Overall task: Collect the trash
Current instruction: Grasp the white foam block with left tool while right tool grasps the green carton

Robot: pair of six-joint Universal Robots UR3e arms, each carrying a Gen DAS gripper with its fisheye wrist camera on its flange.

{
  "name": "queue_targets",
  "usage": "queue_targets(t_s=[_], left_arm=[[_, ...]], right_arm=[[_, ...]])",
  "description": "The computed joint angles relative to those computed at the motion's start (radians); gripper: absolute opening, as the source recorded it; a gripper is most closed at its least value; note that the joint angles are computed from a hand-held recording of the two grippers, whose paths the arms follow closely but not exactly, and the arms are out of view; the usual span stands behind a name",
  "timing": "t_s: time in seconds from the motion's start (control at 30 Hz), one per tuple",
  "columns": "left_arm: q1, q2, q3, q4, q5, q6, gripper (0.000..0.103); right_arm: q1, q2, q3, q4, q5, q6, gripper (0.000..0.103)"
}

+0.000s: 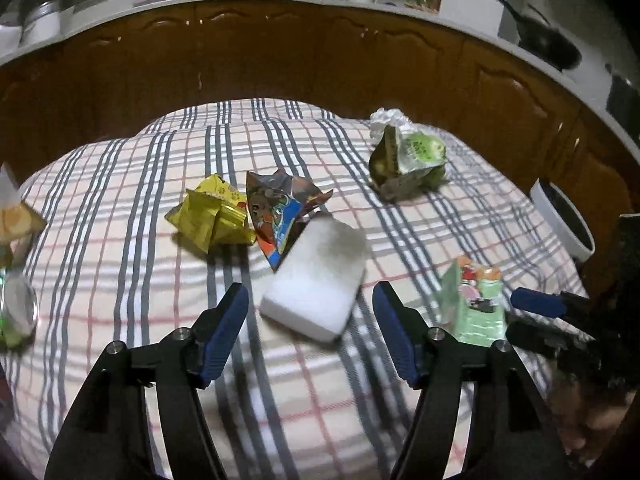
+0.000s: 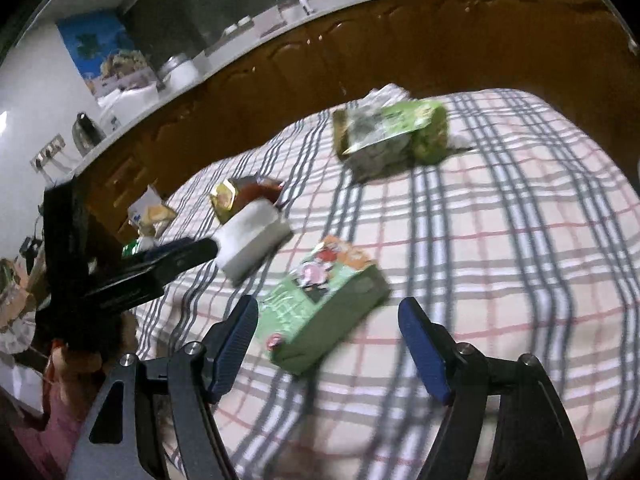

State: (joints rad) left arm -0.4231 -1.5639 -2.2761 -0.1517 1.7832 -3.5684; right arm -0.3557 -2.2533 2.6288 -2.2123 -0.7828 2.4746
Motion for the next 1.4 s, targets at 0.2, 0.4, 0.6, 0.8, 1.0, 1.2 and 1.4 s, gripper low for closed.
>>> queue_targets(t_s=[0.2, 0.4, 0.6, 0.8, 1.0, 1.2, 1.4], left_arm=[[0.017, -0.074, 0.055, -0.009, -0.026, 0.103, 0.069], [0.018, -0.128, 0.076, -0.011, -0.027, 0.119, 0.054], [0.038, 0.026, -0.056, 0.038, -0.077, 0.08, 0.051], [0.029, 0.205, -0.164, 0.042, -0.06, -0.013, 0.051], [0.0, 0.303, -0.202, 0.012, -0.014, -0.064, 0.051], [0.014, 0.343, -0.238, 0.009, -0.032, -0.094, 0.051], [-0.047, 0.244, -0.187, 0.056, -0.032, -0.14, 0.051]], right_arm=[[0.142, 0.199, 0.008, -0.303, -0.109, 0.131, 0.075], [0.098, 0.163, 0.017, -0.316, -0.153, 0.108, 0.072], [0.032, 0.125, -0.025, -0.136, -0.074, 0.08, 0.068], [0.223, 0.35, -0.064, -0.436, -0.167, 0.32, 0.072], [0.362, 0.532, -0.118, -0.644, -0.288, 0.481, 0.08], [0.305, 0.448, -0.081, -0.566, -0.193, 0.378, 0.047], [0.124, 0.09, -0.02, -0.239, -0.072, 0.207, 0.034]])
